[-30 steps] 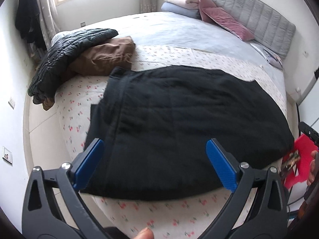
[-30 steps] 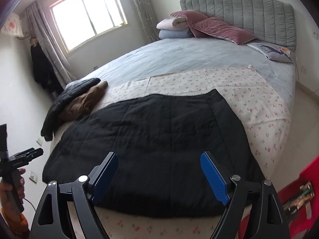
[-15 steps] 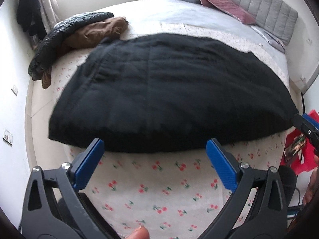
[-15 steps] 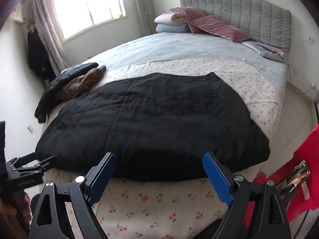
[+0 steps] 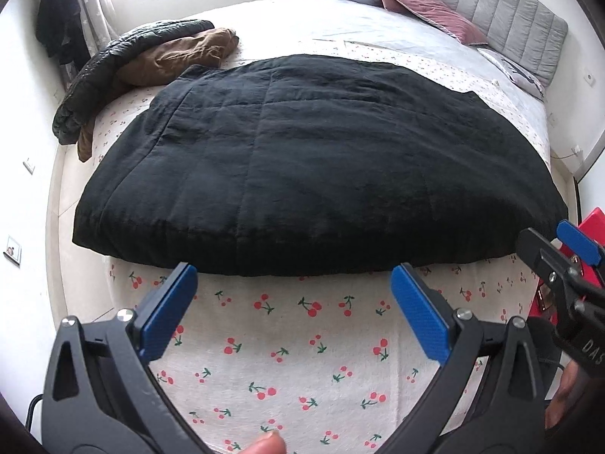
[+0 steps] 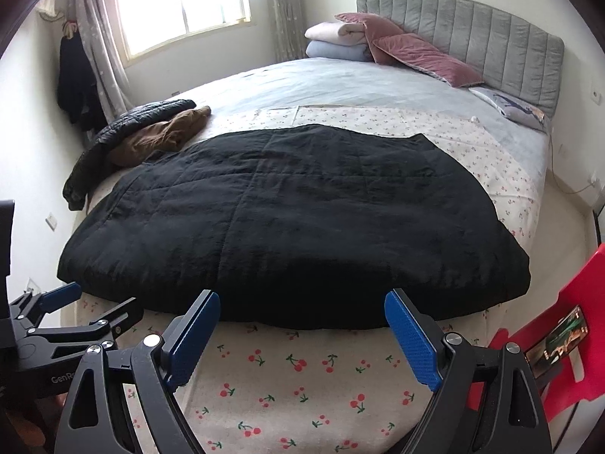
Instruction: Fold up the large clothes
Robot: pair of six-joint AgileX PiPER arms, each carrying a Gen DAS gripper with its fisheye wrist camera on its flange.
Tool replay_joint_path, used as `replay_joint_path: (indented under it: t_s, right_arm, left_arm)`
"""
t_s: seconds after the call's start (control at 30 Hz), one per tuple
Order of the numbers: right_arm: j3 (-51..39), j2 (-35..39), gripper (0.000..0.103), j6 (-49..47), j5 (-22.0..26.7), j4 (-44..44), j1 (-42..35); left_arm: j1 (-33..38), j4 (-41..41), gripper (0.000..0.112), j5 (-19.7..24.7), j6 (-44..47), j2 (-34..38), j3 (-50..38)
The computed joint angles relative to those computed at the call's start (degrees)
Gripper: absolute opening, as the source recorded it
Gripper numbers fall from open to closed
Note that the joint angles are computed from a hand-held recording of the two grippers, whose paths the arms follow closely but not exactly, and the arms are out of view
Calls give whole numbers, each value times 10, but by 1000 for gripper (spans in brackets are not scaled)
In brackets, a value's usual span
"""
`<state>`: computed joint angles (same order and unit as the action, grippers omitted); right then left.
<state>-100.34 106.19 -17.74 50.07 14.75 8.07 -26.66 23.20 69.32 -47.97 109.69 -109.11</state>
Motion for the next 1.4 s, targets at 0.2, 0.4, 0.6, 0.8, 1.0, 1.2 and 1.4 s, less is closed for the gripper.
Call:
replay_joint_path:
  t_s: [0.2,0.4,0.6,0.8,1.0,1.2,1.4]
  right_arm:
    - [-1,9,90,9,-4,-11,6]
    - [-4,17,90,14,1,-15,9]
    - [-12,27,90,16,9,-17,11]
    - [-18,34,90,12,16,-15,10]
    - [-19,36,90,11,18,-13,10]
    - [-19,37,90,9,18,-11,9]
    - [-15,35,90,7,18,-8,6]
  left_arm:
    - [3,3,102,-8,-14,-5,13]
    - [7,4,102,-9,-12,-3,15]
    - [10,-1,102,-13,-9,-2,16]
    - [13,-8,102,-18,-5,-2,18]
    - [11,-8,102,-17,-5,0,17]
    - [9,-6,102,-16,-4,2,14]
    - [4,-3,102,-11,-7,4,8]
